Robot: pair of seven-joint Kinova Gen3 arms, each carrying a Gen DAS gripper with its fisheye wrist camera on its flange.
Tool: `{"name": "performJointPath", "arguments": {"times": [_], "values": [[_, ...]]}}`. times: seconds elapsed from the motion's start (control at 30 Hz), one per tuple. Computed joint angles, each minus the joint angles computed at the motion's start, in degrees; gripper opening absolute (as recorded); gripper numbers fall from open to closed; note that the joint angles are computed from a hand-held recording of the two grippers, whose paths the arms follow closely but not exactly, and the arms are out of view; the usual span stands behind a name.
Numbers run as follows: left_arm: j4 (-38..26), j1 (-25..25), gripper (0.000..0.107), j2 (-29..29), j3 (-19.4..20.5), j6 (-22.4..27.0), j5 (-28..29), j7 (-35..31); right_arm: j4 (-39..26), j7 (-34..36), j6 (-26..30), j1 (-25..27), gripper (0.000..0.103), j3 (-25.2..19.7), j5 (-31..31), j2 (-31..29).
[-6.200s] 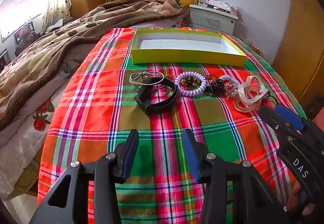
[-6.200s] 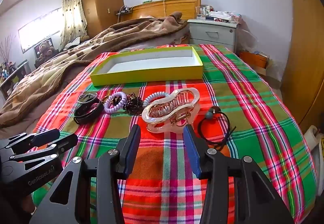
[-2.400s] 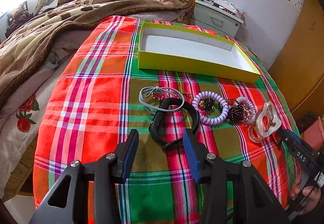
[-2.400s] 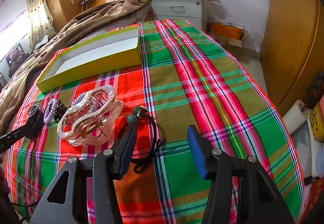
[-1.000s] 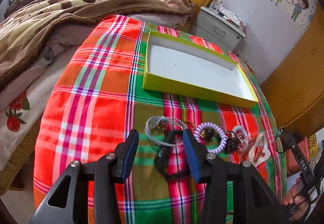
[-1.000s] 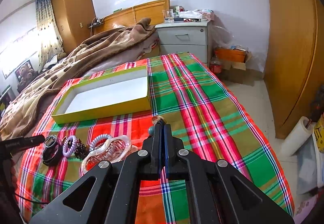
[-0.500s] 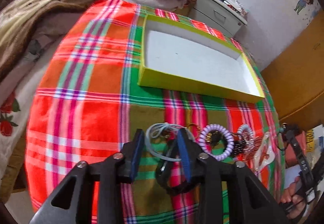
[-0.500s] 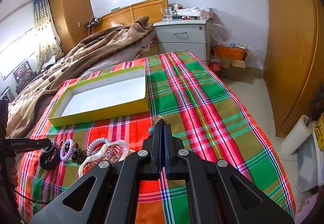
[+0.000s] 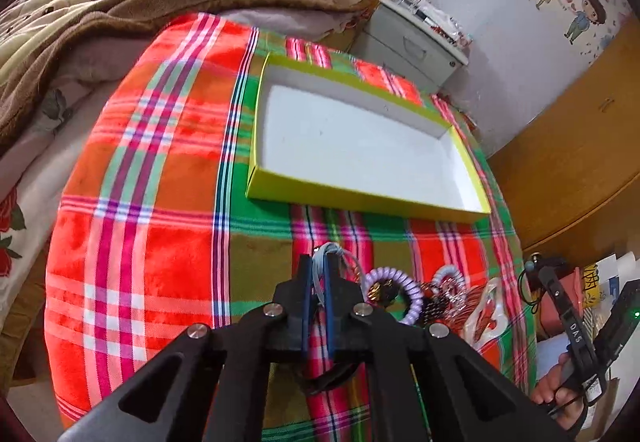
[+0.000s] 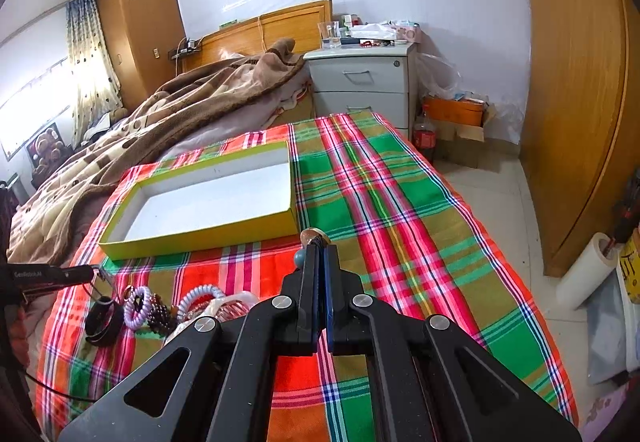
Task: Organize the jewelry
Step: 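Carry both items into the yellow box and open both tools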
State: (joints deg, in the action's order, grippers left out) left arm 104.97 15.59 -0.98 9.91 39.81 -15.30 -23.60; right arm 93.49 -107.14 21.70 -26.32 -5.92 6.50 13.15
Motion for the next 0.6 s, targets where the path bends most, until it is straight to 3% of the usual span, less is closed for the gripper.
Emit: {"name": "performJointPath", "arguments": {"times": [0.33,0.6], "values": [[-2.54,-0.37,0.006,-1.62,0.96,2.09,-3.49,0.82,-1.94,0.13,-0.16,-0.45,0.002,0.05,1.06,-0.33],[-7.11,-1.32,0.006,0.08,-0.06,4.33,-3.75,-3.56,-10.65,11.50,3.24,4.44,0.002,-5.08,-7.54,3.72]]}}
